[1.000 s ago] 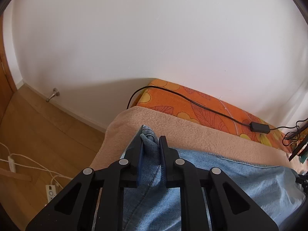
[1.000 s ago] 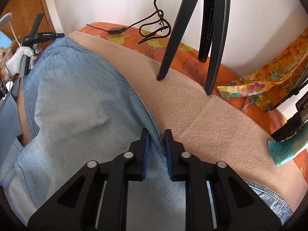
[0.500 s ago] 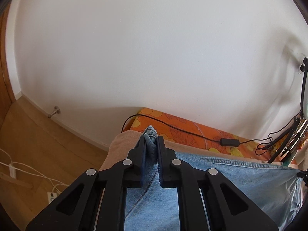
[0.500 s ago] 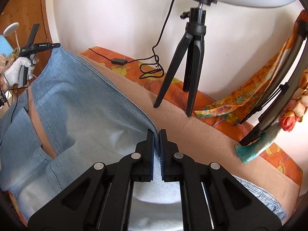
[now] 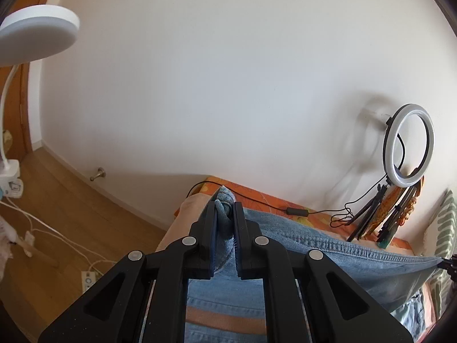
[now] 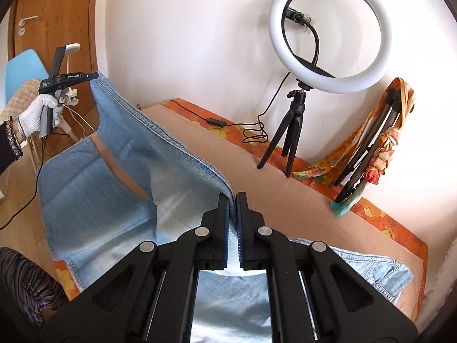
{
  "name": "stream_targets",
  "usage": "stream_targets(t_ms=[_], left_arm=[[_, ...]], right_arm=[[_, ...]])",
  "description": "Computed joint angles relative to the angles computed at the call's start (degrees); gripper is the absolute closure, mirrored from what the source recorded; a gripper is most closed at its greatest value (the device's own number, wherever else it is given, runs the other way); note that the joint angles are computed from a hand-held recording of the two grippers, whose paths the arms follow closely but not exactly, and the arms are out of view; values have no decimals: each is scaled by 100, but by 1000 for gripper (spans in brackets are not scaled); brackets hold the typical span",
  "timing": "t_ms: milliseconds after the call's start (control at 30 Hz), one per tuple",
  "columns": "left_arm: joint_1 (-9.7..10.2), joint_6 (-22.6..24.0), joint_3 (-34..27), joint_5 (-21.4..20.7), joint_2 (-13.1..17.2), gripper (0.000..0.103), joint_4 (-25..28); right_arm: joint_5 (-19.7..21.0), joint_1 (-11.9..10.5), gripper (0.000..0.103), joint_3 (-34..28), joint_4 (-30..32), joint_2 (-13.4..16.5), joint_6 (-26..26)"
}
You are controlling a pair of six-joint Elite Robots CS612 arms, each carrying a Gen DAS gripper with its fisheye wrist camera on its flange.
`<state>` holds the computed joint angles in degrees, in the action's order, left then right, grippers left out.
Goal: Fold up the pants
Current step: 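Lift the waistband with both grippers and fold it over toward the legs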
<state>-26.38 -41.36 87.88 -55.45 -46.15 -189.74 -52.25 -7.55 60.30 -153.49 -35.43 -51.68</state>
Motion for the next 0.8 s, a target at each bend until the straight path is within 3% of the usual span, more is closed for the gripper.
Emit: stream_targets(t_ms=[200,367,567,800], left_arm=[[-351,-277,919,373,-375,95,-402],[-609,-887,1570,507,-427,95,-829],[-864,-1767,2176,491,-351,95,-1008],[-1018,-2178,2472,472,-384,92,-1013]], right_arm=[[82,-128,98,1312,-593,-619,-339],[105,-252,98,2127,-637,-991,-655],[-239,-285,98,2634,-548,-1113,-1024],[-479,-258,98,2869,-712,-1100,-1139]])
